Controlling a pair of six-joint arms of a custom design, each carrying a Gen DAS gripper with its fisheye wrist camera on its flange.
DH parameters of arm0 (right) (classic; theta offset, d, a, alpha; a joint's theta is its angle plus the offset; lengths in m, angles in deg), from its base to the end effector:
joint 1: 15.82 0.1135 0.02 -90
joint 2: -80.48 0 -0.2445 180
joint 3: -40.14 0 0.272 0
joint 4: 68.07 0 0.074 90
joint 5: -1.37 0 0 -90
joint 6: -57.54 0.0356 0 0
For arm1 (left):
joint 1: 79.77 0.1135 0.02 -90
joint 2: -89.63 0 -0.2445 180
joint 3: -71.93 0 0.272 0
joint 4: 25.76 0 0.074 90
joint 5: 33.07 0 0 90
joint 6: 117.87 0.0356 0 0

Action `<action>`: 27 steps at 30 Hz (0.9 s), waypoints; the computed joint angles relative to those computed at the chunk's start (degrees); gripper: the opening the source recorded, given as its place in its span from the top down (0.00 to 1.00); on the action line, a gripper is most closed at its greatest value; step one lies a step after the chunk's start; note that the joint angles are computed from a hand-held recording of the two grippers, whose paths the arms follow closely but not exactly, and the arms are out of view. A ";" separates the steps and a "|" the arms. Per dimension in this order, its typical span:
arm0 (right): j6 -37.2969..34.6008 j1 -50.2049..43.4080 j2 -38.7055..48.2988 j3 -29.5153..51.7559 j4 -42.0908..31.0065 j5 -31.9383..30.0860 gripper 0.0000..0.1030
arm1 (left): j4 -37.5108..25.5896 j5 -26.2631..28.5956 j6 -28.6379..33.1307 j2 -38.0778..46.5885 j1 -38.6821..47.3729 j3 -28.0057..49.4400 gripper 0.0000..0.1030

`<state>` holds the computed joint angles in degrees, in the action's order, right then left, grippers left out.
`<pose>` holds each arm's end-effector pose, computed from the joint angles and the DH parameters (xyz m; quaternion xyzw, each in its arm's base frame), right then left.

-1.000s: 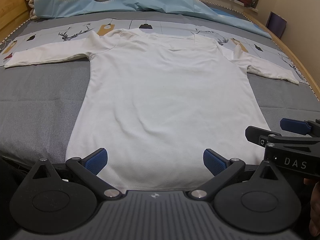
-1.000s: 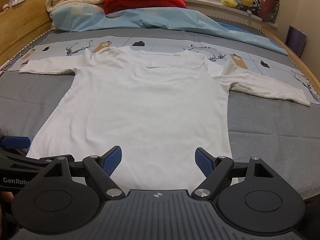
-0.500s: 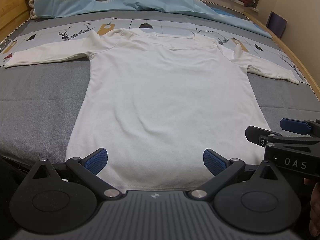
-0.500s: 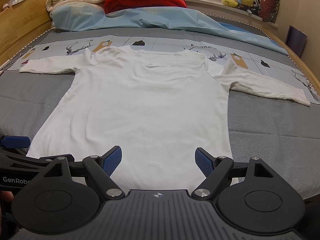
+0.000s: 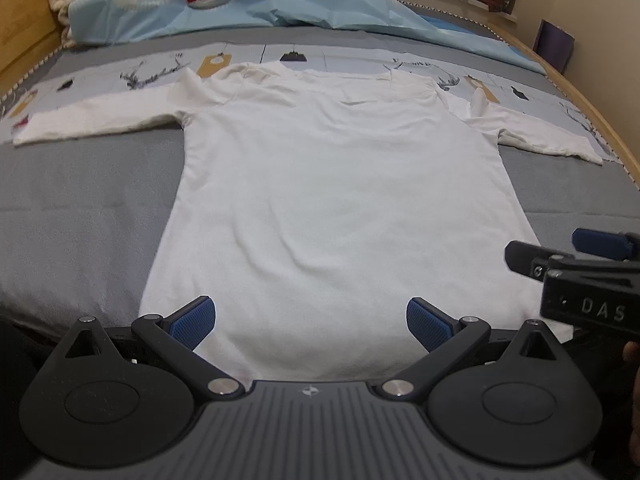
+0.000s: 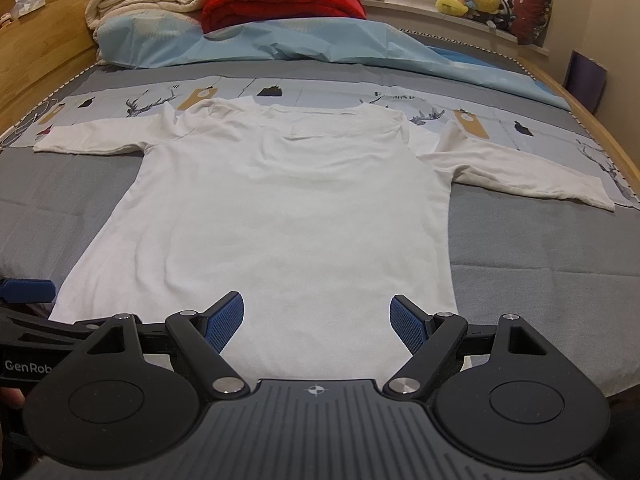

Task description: Fold small clothes

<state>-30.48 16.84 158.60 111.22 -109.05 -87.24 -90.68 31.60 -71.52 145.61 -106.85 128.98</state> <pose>0.2639 0.1681 0.2380 -0.2428 0.9015 0.0958 0.3453 0.1867 -0.0784 0.2259 -0.1860 0.9333 0.0464 0.3036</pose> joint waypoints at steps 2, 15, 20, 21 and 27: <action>0.11 -0.11 -0.28 -0.05 0.24 0.60 0.26 | -0.01 -0.79 0.76 -0.78 0.56 0.07 0.02; 3.10 -3.70 -1.90 -0.91 4.40 -0.68 0.32 | 3.39 12.49 22.43 -0.82 29.21 6.49 0.52; -0.39 -7.55 -2.84 0.70 8.50 -0.54 0.30 | 12.26 26.52 34.94 7.41 45.64 11.95 0.60; -1.74 -9.48 -2.54 1.96 9.58 -1.77 0.30 | 14.27 28.37 37.35 10.02 48.10 13.02 0.63; -8.84 -18.85 8.75 15.70 12.47 -5.45 0.25 | 26.94 35.25 42.92 23.40 60.47 14.28 0.87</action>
<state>-39.32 -2.01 167.34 126.92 -96.59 -92.69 -63.74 66.85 -28.61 169.01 -46.39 143.26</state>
